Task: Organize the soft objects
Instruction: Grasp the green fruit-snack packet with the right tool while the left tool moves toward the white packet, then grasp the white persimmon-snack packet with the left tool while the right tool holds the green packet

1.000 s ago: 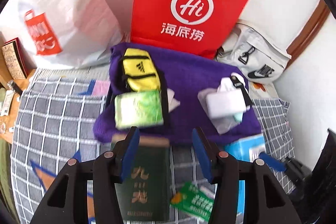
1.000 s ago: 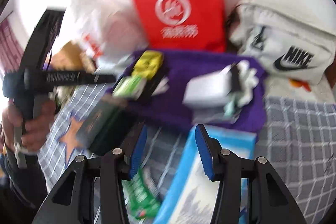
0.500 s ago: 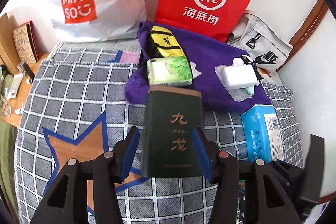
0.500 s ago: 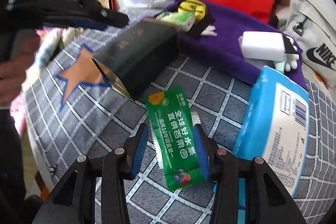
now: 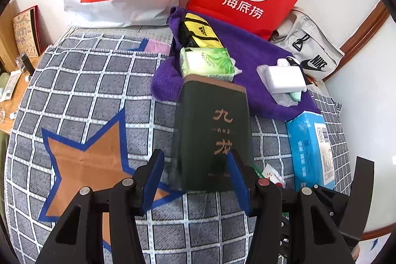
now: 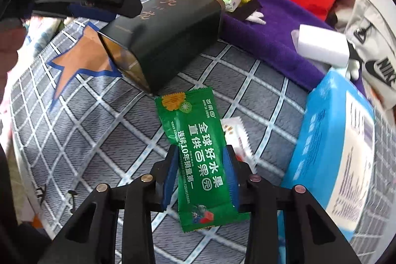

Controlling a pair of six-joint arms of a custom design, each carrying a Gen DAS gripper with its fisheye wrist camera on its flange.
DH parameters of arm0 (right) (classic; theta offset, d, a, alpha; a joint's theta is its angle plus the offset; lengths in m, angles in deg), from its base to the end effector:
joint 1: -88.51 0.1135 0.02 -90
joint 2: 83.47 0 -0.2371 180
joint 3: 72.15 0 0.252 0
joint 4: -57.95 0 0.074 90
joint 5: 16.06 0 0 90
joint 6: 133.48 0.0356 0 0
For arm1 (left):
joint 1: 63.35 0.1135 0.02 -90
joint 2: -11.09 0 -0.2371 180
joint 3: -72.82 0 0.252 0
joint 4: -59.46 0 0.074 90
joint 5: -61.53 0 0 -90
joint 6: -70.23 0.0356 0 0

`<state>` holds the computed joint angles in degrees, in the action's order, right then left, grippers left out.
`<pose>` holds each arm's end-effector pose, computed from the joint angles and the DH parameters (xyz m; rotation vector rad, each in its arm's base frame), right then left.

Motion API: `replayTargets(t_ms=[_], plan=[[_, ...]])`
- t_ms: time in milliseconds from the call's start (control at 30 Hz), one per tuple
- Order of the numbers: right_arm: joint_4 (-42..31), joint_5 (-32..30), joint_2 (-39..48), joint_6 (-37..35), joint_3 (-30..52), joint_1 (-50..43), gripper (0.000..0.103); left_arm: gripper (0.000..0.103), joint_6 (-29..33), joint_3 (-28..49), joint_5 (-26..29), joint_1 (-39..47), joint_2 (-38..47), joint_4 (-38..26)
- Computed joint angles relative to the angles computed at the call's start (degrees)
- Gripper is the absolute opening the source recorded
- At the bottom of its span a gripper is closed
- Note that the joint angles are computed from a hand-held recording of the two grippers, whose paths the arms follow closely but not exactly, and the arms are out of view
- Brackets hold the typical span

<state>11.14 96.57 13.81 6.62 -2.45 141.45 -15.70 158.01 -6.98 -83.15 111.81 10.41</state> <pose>0.1930 0.2329 0.1291 0.0070 2.6667 -0.0459 0.3276 -0.1318 0.1822 0.6701 2.6125 -0.5897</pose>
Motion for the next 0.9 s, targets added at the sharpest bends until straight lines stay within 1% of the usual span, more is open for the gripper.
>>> replayTargets(t_ms=[133, 200, 367, 467, 567, 600, 667, 700, 767, 833, 900], plan=[[5.4, -2.4, -2.6, 4.4, -3.9, 3.2, 0.031, 0.050, 0.5, -2.8, -0.1, 1.0, -2.0, -0.1], [5.8, -1.0, -3.0, 6.8, -4.3, 5.1, 0.028, 0.051, 1.1, -4.8, -0.6, 1.3, -3.7, -0.3], [3.9, 3.2, -7.3, 15.9, -7.1, 10.7, 0.027, 0.050, 1.8, -9.9, -2.6, 0.4, -8.5, -0.3], [0.2, 6.3, -9.8, 21.7, -8.6, 14.5, 0.027, 0.050, 1.3, -13.1, -3.6, -1.5, -11.8, -0.1], [-4.1, 8.0, -12.1, 28.3, -10.4, 18.8, 0.027, 0.051, 0.2, -15.5, -4.6, -4.7, -13.9, 0.4], [-5.5, 8.2, -12.5, 29.9, -10.7, 19.6, 0.027, 0.051, -0.3, -16.0, -4.9, -5.8, -14.2, 0.6], [-11.0, 8.7, -12.5, 35.0, -10.5, 22.1, 0.027, 0.055, -1.8, -17.0, -5.7, -8.6, -14.3, 1.1], [-15.0, 8.8, -11.5, 38.0, -9.5, 23.7, 0.027, 0.055, -2.3, -17.4, -6.2, -10.0, -14.3, 1.4], [-20.8, 8.7, -10.5, 43.3, -8.6, 26.8, 0.027, 0.055, -3.1, -18.2, -7.8, -13.3, -14.4, 2.0], [-23.2, 8.4, -11.2, 47.9, -9.8, 29.5, 0.028, 0.055, -3.5, -18.7, -9.4, -16.3, -14.3, 2.7], [-24.1, 7.6, -12.4, 52.8, -12.3, 32.1, 0.029, 0.055, -4.3, -18.7, -11.3, -19.3, -13.8, 3.4]])
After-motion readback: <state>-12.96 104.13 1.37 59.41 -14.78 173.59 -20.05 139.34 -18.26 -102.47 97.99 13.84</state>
